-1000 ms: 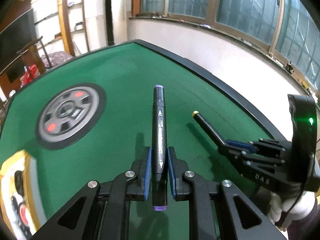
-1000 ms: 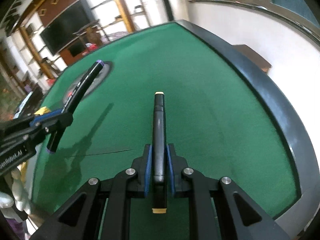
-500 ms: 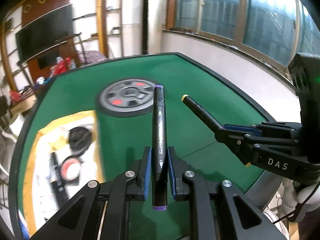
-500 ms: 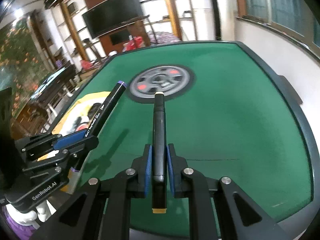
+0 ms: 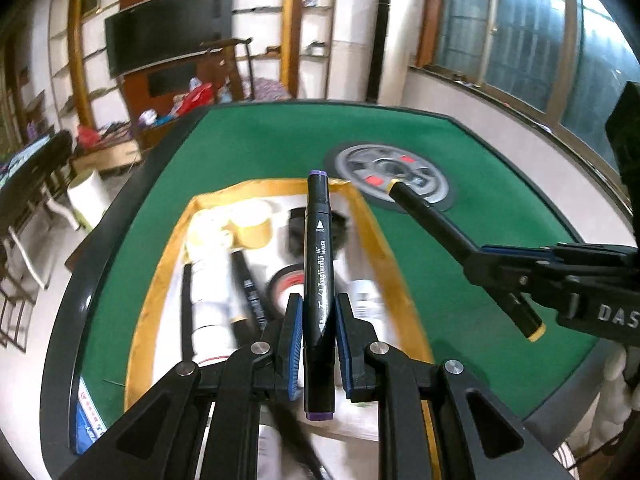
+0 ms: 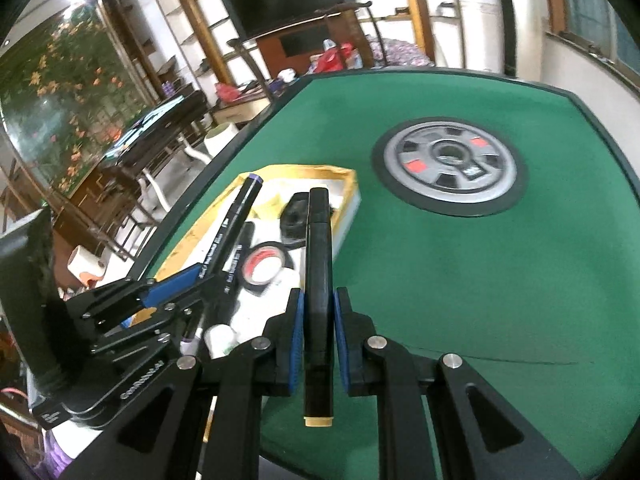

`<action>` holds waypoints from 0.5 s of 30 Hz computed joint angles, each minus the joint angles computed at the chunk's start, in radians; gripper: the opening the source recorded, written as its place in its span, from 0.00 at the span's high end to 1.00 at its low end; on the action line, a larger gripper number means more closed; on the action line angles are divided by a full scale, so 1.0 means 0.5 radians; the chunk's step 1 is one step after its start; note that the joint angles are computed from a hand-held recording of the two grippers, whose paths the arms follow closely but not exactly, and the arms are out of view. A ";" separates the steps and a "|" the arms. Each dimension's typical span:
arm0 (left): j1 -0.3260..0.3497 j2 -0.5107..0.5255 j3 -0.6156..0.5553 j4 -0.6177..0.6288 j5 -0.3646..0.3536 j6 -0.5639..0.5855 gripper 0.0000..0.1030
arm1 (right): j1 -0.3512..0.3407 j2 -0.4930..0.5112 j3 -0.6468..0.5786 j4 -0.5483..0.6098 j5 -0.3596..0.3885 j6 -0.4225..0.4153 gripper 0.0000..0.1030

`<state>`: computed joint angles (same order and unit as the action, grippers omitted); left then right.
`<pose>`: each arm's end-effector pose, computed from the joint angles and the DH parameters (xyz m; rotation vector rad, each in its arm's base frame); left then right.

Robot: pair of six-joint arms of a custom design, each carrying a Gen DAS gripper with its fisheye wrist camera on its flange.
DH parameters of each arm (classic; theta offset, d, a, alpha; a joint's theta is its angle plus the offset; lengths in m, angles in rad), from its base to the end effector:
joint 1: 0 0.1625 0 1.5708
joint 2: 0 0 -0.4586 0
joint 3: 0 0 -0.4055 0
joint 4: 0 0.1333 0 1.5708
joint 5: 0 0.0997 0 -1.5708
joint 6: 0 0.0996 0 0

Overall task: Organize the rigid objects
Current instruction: 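Carry both black markers over the tray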

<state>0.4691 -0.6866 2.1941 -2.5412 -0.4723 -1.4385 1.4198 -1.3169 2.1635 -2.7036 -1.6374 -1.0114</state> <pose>-0.2946 -0.3982 -0.0414 -0.0033 2.1444 -1.0639 0.0489 -0.5208 0.2355 1.2027 -2.6547 0.2977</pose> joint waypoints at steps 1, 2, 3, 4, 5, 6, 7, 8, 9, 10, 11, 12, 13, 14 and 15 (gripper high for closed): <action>0.026 -0.007 0.017 -0.034 -0.007 0.009 0.85 | 0.013 0.017 -0.001 -0.001 -0.010 0.006 0.86; 0.046 -0.011 0.025 -0.055 -0.013 0.018 0.85 | 0.030 0.040 -0.004 -0.005 -0.023 0.013 0.86; 0.076 -0.015 0.031 -0.079 -0.020 0.032 0.85 | 0.040 0.051 0.000 -0.011 -0.031 0.018 0.86; 0.099 -0.010 0.022 -0.097 -0.031 0.046 0.85 | 0.057 0.077 0.000 -0.024 -0.045 0.030 0.86; 0.124 -0.011 0.030 -0.154 -0.045 0.079 0.85 | 0.067 0.093 0.003 -0.030 -0.053 0.040 0.86; 0.143 -0.009 0.039 -0.209 -0.058 0.105 0.85 | 0.084 0.121 -0.012 -0.019 -0.065 0.064 0.86; 0.170 -0.011 0.043 -0.257 -0.075 0.125 0.85 | 0.091 0.136 -0.022 -0.007 -0.069 0.080 0.86; 0.197 -0.015 0.048 -0.299 -0.091 0.142 0.85 | 0.095 0.148 -0.026 -0.002 -0.072 0.094 0.86; 0.210 -0.021 0.052 -0.331 -0.108 0.149 0.85 | 0.106 0.172 -0.042 0.006 -0.075 0.120 0.86; 0.241 -0.028 0.069 -0.426 -0.139 0.177 0.85 | 0.113 0.187 -0.046 0.005 -0.077 0.138 0.86; 0.264 -0.034 0.077 -0.476 -0.163 0.184 0.85 | 0.116 0.203 -0.051 0.005 -0.077 0.152 0.86; 0.293 -0.040 0.089 -0.552 -0.201 0.193 0.85 | 0.124 0.223 -0.068 0.017 -0.079 0.175 0.86; 0.318 -0.041 0.106 -0.654 -0.238 0.230 0.85 | 0.131 0.247 -0.088 0.035 -0.083 0.206 0.86; 0.338 -0.043 0.120 -0.743 -0.270 0.266 0.84 | 0.137 0.264 -0.104 0.053 -0.088 0.229 0.86; 0.343 -0.044 0.120 -0.759 -0.283 0.267 0.80 | 0.145 0.285 -0.120 0.070 -0.095 0.256 0.86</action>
